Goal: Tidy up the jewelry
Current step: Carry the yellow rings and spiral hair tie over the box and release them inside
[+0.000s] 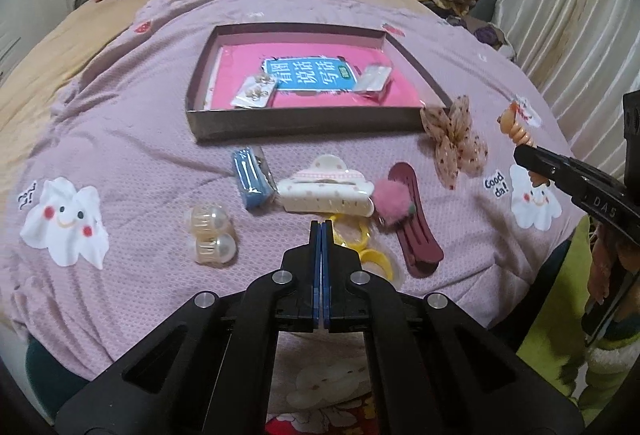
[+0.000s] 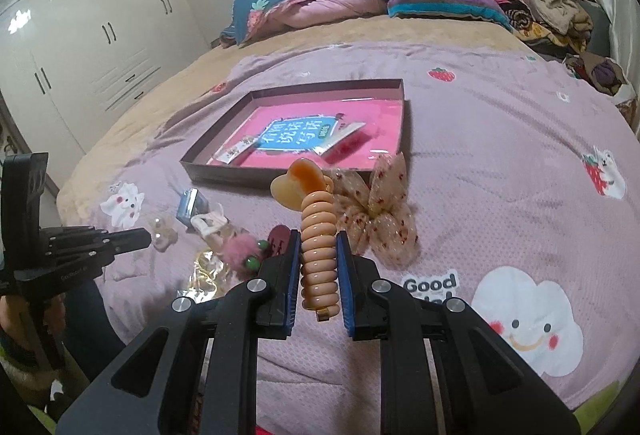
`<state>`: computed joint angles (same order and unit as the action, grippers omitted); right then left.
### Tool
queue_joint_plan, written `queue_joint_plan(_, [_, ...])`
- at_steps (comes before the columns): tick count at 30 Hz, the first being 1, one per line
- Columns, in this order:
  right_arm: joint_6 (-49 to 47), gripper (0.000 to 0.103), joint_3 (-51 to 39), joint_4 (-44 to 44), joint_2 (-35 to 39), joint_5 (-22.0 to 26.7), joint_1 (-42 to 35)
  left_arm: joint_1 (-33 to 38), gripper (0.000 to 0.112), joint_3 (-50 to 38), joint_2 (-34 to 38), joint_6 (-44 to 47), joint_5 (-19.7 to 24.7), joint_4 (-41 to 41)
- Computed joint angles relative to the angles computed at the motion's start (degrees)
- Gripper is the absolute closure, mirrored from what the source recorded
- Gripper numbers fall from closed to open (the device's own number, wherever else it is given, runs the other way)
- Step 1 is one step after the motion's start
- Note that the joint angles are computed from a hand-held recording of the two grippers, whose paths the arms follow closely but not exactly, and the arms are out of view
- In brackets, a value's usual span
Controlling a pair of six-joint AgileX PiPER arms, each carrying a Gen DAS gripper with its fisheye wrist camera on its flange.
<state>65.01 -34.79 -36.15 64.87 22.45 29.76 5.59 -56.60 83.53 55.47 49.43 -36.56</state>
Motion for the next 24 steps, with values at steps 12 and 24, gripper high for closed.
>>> queue_joint_plan(12, [-0.41, 0.086, -2.34, -0.02, 1.40, 1.11, 0.73, -4.94, 0.086, -3.10, 11.29, -4.90, 6.43, 0.33])
queue_joint_plan(24, [-5.20, 0.086, -1.95, 4.75, 1.75, -1.79, -2.69, -11.39, 0.075, -5.05, 16.53, -13.42, -0.33, 4.13])
